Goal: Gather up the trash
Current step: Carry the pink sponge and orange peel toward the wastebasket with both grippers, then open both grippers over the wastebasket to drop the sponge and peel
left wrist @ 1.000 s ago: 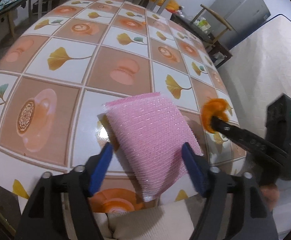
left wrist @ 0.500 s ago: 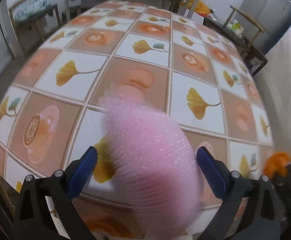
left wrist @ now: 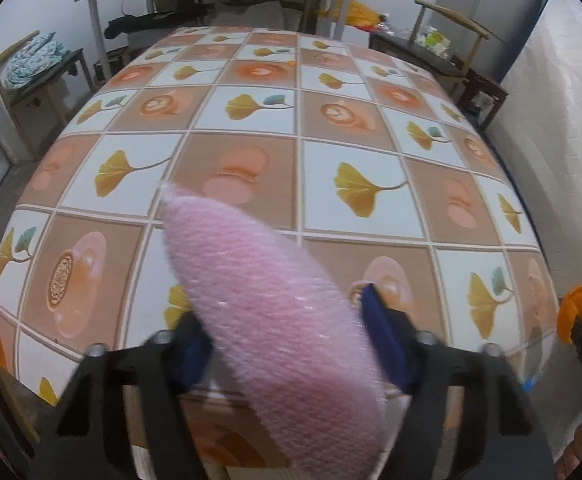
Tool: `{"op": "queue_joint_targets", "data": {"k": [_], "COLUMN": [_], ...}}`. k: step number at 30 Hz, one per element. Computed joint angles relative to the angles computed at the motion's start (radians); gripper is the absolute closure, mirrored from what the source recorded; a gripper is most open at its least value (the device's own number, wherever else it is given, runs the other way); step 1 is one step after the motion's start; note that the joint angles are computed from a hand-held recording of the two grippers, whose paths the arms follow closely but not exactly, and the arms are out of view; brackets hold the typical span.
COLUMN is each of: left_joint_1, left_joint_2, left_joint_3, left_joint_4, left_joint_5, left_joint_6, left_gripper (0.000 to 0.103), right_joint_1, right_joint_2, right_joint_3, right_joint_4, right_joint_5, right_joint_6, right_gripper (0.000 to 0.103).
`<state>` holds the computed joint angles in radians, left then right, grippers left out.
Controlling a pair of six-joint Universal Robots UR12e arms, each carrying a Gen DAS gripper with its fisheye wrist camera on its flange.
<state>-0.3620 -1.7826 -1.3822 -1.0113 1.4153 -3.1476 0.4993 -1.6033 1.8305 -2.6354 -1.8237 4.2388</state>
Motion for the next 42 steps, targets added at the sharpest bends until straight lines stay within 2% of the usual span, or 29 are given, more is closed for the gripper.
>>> {"op": "queue_joint_targets", "data": {"k": [3,9,13,16,18,22,24,26,29,34,35,36,37,38,40,42], "left_joint_1": [0.005,-0.004,-0.031,-0.062,-0.088,-0.144,-0.181,-0.217,-0.28,-0.367,-0.381,-0.401,-0.416,-0.431,-0.439,-0.434], "left_joint_2": [0.007,0.018,0.004,-0.013,-0.03,-0.075,-0.105,-0.135,-0.21,-0.297,-0.315,-0.342,-0.35,-0.349,-0.356,-0.372], "left_joint_3": [0.0,0.009,0.051,0.089,0.123,0.206,0.253,0.297,0.405,0.516,0.535,0.56,0.557,0.532,0.515,0.528], "left_joint_4": [-0.002,0.019,-0.006,-0.041,-0.081,-0.196,-0.259,-0.321,-0.481,-0.588,-0.613,-0.633,-0.612,-0.551,-0.532,-0.6], "left_joint_5": [-0.041,-0.122,-0.194,-0.27,-0.321,-0.429,-0.45,-0.461,-0.475,-0.485,-0.499,-0.495,-0.463,-0.415,-0.387,-0.382], "left_joint_6": [0.006,0.044,0.103,0.164,0.203,0.294,0.341,0.382,0.42,0.451,0.454,0.455,0.439,0.405,0.379,0.342], "left_gripper": [0.056,0.06,0.06,0.06,0.06,0.06,0.06,0.06,0.06,0.059,0.051,0.028,0.017,0.006,0.006,0.006], "right_joint_1": [0.006,0.019,0.04,0.055,0.066,0.098,0.113,0.122,0.14,0.156,0.158,0.158,0.159,0.161,0.16,0.157], "right_joint_2": [-0.024,-0.074,-0.127,-0.18,-0.214,-0.29,-0.321,-0.34,-0.365,-0.392,-0.394,-0.395,-0.399,-0.402,-0.405,-0.408], "right_joint_3": [0.028,0.085,0.141,0.183,0.202,0.231,0.245,0.256,0.277,0.301,0.302,0.303,0.306,0.308,0.312,0.316], "right_joint_4": [0.011,0.033,0.054,0.106,0.162,0.349,0.434,0.471,0.518,0.557,0.564,0.568,0.574,0.577,0.58,0.581], "right_joint_5": [-0.027,-0.074,-0.15,-0.221,-0.266,-0.369,-0.397,-0.409,-0.417,-0.413,-0.413,-0.412,-0.41,-0.409,-0.403,-0.397], "right_joint_6": [0.039,0.137,0.255,0.357,0.422,0.612,0.703,0.761,0.845,0.929,0.941,0.948,0.961,0.967,0.975,0.973], "right_gripper": [0.099,0.099,0.099,0.099,0.099,0.099,0.099,0.099,0.099,0.099,0.099,0.099,0.099,0.099,0.099,0.099]}}
